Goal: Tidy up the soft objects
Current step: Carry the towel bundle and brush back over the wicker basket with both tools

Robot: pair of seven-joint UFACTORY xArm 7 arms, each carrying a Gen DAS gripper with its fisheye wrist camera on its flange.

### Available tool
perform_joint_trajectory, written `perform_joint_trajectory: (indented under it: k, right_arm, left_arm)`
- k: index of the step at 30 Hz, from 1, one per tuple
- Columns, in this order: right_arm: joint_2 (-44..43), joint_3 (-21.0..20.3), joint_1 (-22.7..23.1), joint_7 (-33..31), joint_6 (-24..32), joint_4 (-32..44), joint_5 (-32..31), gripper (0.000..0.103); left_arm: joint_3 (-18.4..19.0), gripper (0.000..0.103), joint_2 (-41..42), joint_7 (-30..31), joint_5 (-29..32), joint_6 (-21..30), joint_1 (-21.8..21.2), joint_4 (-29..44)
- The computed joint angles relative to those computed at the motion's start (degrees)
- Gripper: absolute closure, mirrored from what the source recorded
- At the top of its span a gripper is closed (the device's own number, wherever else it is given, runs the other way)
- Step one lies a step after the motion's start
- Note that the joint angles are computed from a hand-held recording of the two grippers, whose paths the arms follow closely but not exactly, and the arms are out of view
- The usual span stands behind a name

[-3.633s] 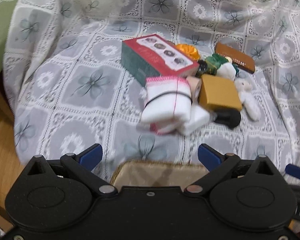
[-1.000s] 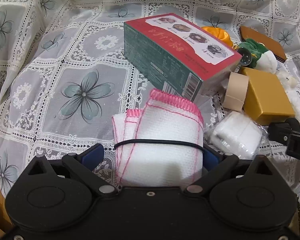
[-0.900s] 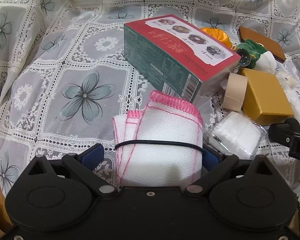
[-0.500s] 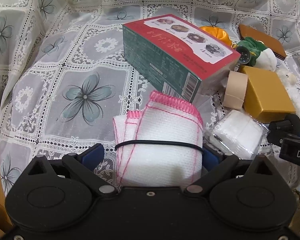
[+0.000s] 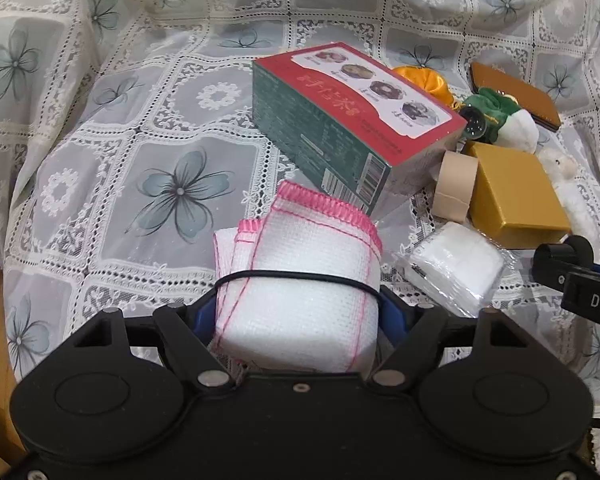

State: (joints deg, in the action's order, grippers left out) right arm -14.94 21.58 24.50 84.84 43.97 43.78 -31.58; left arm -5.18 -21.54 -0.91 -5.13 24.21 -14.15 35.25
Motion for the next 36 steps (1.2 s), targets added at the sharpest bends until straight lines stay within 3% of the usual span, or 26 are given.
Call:
perform_joint_trajectory:
  k: [7,13,22,36]
  right_arm:
    - [-5.7,0.8,0.4,0.3,1.5,-2.3,1.9,0.048]
    - [-12.7,3.0,1.2,-1.1,3.8,-4.1,6.1,0.047]
    - [-22.6,8.1,3.6,-2.8,9.6,-5.0,12.6,0.047]
    - [-32.1,16.8,6.9,0.4,17.3,-3.1,18.3,0.047]
  left_arm:
    - [1.6,0.03,-5.8,0.6,-3.2,3.0,-1.2,-1.9]
    - [0.8,0.03,-12.5,-1.1,-3.5,7.3,-1.4,-4.5]
    - [-2.2,0.03,-25.7,-5.2,-1.5,15.4,-2.9,-9.4]
    - [-6.3,0.03,-44.7,-11.4,0.5,24.5,-7.6,-16.1]
